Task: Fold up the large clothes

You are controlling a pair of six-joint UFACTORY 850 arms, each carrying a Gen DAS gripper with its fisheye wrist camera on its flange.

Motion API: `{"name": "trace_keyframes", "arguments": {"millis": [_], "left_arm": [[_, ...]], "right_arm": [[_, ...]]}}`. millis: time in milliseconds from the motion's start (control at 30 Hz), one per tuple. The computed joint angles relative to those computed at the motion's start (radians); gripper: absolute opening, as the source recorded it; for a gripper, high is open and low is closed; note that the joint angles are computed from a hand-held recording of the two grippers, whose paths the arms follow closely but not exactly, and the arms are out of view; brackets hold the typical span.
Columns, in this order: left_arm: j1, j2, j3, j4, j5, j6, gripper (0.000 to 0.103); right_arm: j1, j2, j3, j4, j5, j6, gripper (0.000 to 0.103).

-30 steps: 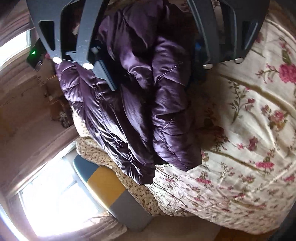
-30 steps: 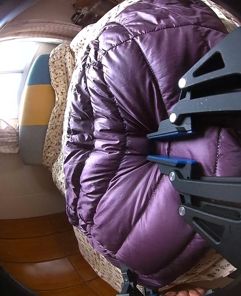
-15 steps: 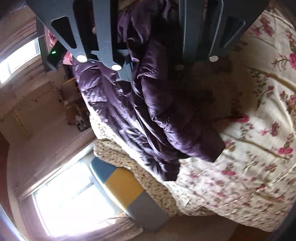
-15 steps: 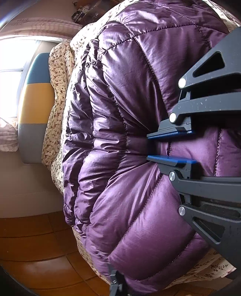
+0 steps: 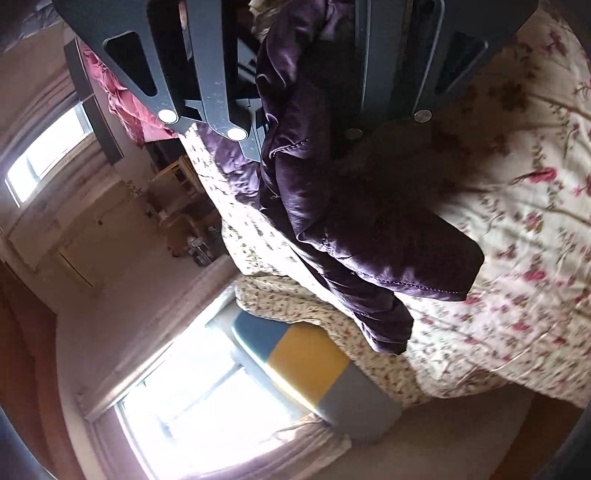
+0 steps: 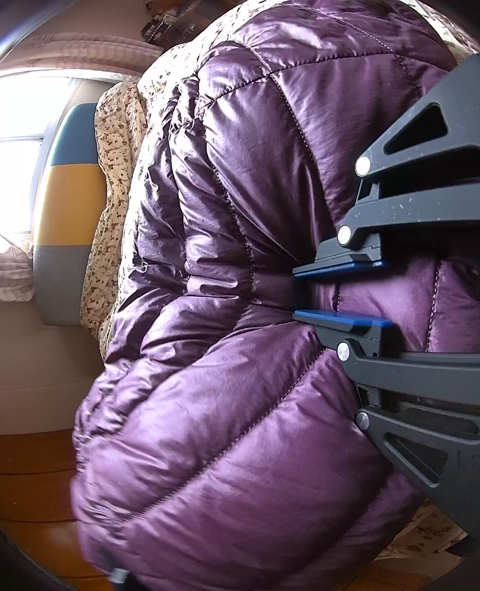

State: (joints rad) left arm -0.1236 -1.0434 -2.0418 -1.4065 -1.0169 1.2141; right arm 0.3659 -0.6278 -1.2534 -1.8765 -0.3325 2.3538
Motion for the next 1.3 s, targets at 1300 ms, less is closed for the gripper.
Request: {"name": "trace_keyframes", "arguments": {"millis": [1300], "left_arm": [[-0.373, -0.128, -0.246, 0.435, 0.169, -0.266, 0.048]], "right_arm": [[-0.393, 0.421, 0.511, 0.128, 0.012, 0.02, 0.052]]}}
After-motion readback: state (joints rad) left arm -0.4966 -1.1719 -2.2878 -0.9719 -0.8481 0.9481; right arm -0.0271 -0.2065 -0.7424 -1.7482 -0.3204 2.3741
